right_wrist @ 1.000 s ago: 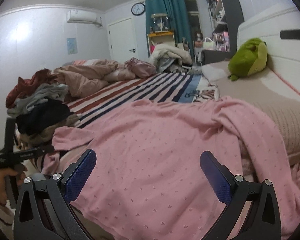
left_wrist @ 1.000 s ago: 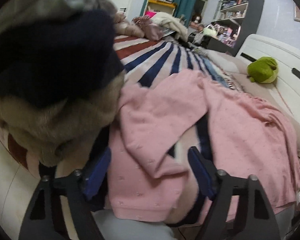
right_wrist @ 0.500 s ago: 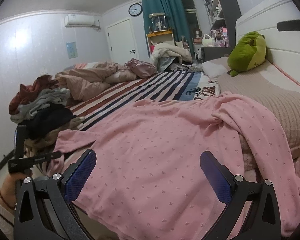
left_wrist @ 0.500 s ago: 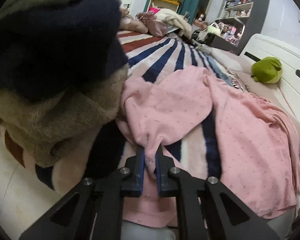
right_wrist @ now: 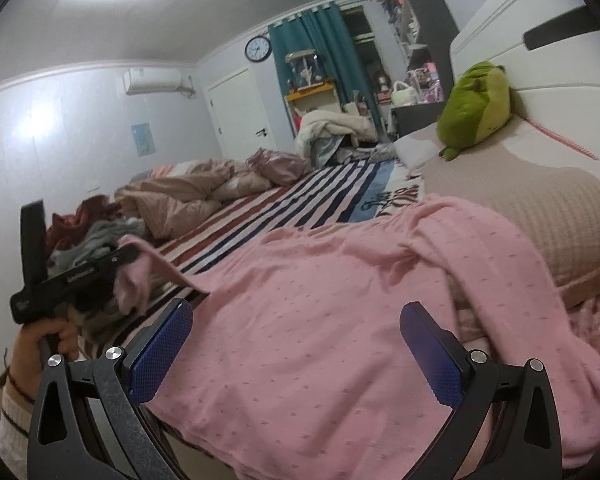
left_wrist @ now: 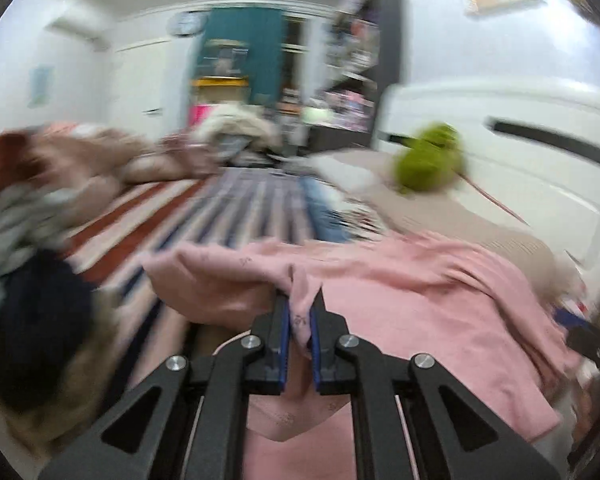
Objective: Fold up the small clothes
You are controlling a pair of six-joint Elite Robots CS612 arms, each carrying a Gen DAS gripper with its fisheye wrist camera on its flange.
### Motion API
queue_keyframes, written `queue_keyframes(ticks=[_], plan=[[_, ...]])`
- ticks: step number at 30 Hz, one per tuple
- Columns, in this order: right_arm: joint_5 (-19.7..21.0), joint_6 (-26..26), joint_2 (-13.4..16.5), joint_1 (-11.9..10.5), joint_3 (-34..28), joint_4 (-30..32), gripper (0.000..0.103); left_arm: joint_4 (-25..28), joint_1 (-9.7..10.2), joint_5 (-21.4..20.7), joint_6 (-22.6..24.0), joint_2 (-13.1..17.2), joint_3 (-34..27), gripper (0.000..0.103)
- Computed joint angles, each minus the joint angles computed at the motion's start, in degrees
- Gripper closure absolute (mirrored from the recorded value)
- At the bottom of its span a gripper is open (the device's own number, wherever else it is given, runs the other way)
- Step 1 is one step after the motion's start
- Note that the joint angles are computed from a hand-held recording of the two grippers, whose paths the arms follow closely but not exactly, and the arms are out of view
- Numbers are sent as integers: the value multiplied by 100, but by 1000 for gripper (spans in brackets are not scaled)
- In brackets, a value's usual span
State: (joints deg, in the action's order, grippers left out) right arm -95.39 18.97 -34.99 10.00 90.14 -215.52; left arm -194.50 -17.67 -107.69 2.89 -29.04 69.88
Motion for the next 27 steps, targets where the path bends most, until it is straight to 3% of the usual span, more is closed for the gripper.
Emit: queue_keyframes(ticks=[2,4,7,8,12,14,18,21,23,25,27], plan=[[-111,26,-56,-24,137,-89,0,617,-82,-505,252,59,-148,96],[-174,40,-94,-42,233,-130,0,1646,-167,-1002,473,176,-351,94],[-242,82,-154,-71,371,-98,0,2670,-265,-962,719,269,-444,88],[-251,85,-161,-72,378,-61,0,2710,-262,-980,732,279,-404,84],[-169,16,-185,-79,346,219,0,2457,-86,-1518,499,222,-300,66],[-68,-42,-163,-64,241,362,0,1951,31,-1573,257,99,-83,60],[423,-203,-41,-7,-117,673,0,1289,247,-1324,-263,-30,64,56],[971,-441,104,38,-493,1083,0,975,335,-768,-359,-86,162,51],[1283,-660,205,73,-783,1527,9,811,387,-506,-408,-96,256,49],[1477,-963,335,131,-1126,2088,28,711,450,-422,-489,-77,289,48],[1442,-1222,465,206,-1481,2852,30,666,509,-470,-592,-40,285,48]])
